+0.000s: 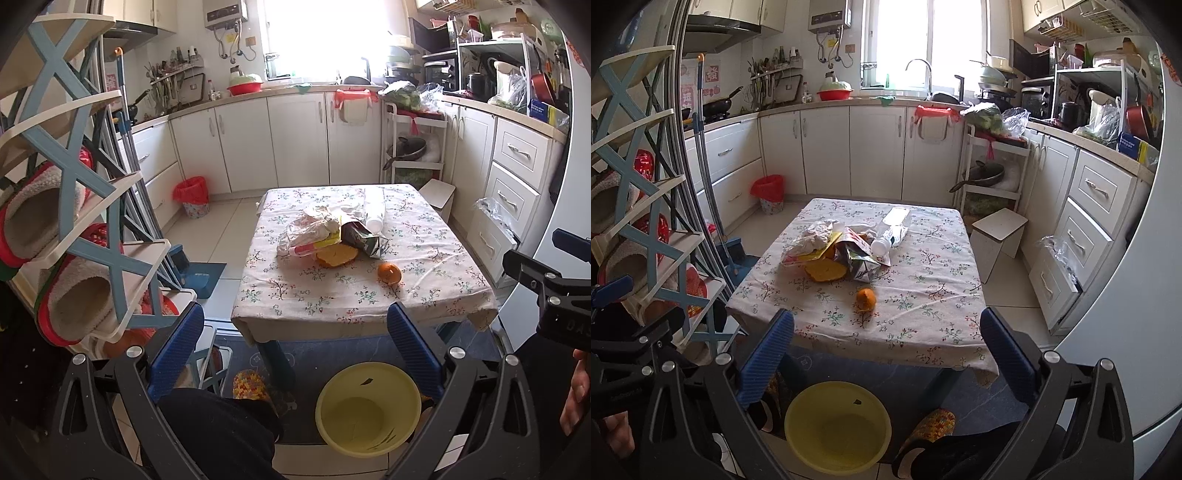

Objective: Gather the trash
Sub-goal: 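Move both tools toward the trash pile on the table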

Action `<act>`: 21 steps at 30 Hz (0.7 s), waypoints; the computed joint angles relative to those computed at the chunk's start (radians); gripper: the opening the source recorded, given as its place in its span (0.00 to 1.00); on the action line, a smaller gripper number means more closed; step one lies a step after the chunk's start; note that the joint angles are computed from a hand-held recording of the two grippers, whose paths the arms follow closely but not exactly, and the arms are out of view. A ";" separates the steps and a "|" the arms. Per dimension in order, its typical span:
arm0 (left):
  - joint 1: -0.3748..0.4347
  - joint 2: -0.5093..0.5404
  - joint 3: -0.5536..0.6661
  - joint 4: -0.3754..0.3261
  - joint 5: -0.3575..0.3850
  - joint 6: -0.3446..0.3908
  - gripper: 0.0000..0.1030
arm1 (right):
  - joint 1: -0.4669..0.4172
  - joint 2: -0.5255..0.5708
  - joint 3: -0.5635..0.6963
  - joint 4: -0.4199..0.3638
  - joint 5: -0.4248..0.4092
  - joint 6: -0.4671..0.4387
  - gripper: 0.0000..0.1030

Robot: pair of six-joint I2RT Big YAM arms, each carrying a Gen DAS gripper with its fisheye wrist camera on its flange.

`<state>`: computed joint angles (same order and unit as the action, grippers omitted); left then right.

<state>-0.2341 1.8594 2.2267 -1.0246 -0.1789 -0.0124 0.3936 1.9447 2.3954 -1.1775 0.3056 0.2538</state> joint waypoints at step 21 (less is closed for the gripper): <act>0.007 0.165 0.204 -0.122 0.006 0.000 0.92 | -0.030 0.152 0.189 -0.160 -0.089 0.036 0.94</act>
